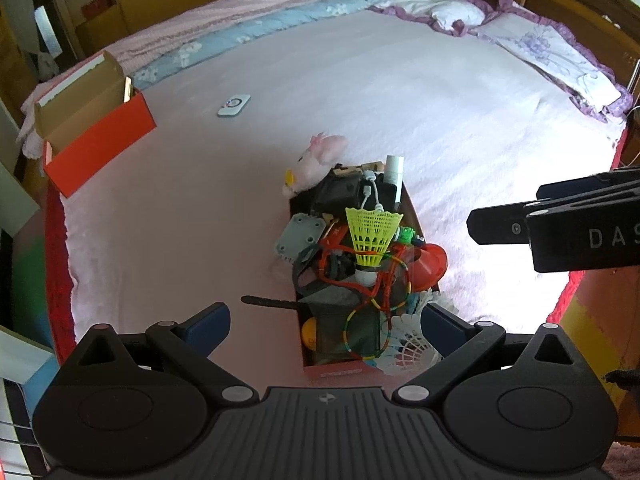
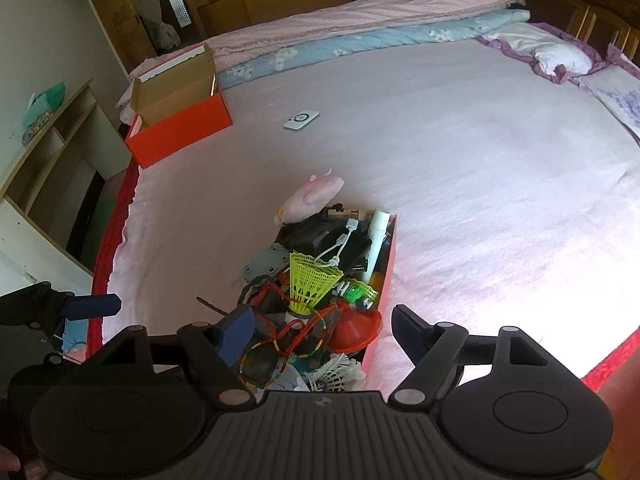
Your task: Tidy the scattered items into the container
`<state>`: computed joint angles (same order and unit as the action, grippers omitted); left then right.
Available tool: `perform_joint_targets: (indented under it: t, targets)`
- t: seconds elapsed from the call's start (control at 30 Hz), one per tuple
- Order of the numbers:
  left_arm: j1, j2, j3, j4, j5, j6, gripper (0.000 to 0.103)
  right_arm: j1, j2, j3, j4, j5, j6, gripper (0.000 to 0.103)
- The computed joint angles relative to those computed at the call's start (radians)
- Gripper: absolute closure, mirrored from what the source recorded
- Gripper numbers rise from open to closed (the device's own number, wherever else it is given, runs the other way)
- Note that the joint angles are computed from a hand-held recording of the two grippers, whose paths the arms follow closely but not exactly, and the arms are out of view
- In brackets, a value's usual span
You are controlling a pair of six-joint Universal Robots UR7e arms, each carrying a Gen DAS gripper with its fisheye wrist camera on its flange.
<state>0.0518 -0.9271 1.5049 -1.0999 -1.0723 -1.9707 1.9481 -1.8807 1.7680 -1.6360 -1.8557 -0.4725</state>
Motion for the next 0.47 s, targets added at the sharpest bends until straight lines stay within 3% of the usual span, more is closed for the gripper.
perform_joint_targets:
  t: [0.47]
  targets:
    - [-0.001,-0.013,0.013,0.010,0.005,-0.038,0.000,0.000,0.001,0.004,0.000,-0.018,0.020,0.023]
